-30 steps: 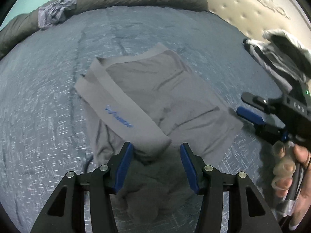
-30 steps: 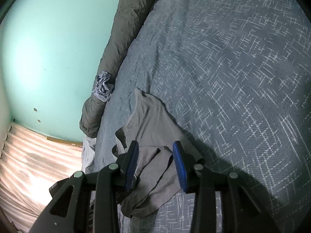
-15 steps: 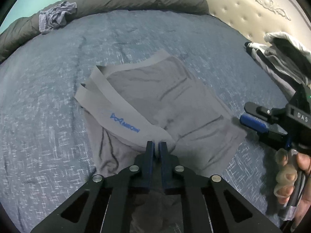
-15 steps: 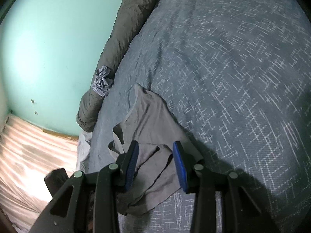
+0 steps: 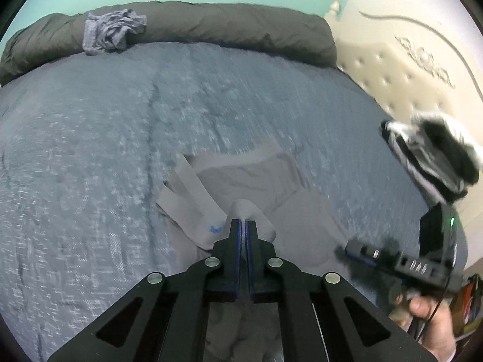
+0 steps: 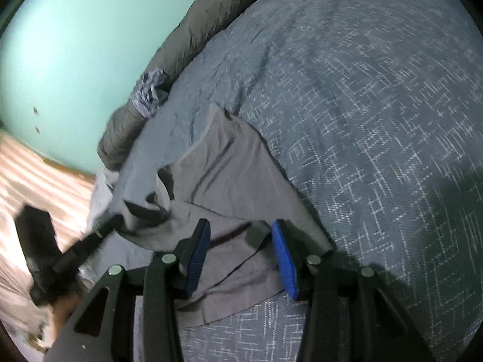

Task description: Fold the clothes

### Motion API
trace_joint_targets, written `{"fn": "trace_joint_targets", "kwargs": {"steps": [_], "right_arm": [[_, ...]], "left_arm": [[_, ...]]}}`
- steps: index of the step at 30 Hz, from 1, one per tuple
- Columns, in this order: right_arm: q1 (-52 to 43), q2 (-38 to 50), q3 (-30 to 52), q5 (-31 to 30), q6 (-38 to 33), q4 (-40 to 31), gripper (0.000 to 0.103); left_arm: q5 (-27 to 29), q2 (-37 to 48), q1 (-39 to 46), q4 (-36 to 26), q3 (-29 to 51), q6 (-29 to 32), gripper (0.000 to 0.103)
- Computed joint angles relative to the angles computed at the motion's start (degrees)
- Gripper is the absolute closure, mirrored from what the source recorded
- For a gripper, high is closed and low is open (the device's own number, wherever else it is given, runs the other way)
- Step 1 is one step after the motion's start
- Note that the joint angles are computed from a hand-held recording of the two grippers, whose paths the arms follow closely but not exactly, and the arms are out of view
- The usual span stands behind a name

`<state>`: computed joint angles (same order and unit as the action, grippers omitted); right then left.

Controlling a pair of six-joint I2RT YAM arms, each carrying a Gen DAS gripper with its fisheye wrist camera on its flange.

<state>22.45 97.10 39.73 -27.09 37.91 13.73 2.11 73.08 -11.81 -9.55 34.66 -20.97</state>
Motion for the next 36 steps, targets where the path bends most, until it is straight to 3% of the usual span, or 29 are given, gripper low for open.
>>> {"fn": "trace_joint_targets", "kwargs": {"steps": [12,22,28,31,33,36], "right_arm": [[4.4,1.1,4.7,1.5,-8.5,-7.0,0.062],[10.2,3.7,10.0,8.1,-18.3,-14.4,0.062],[10.1,5.0,10.9,10.3,-20.3,-16.1,0.062],[9.3,5.6,11.1,10.2,-20.6,-16.5,0.076],[8.7,5.7,11.0,10.1,-20.6,-15.9,0.093],[8.4,6.4,11.4,9.2,-21.4,-15.1,0.1]], "left_arm": [[2.9,1.6,3.1,-0.6,3.7,1.1,0.1],[3.6,4.5,2.8,-1.4,7.3,0.7,0.1],[3.2,6.4,2.2,-2.7,10.4,1.6,0.1],[3.0,7.2,1.9,-3.0,11.3,1.9,0.1],[2.7,7.6,1.8,-3.1,11.9,1.9,0.1],[2.2,8.1,1.4,-3.5,12.6,1.9,0.1]]}}
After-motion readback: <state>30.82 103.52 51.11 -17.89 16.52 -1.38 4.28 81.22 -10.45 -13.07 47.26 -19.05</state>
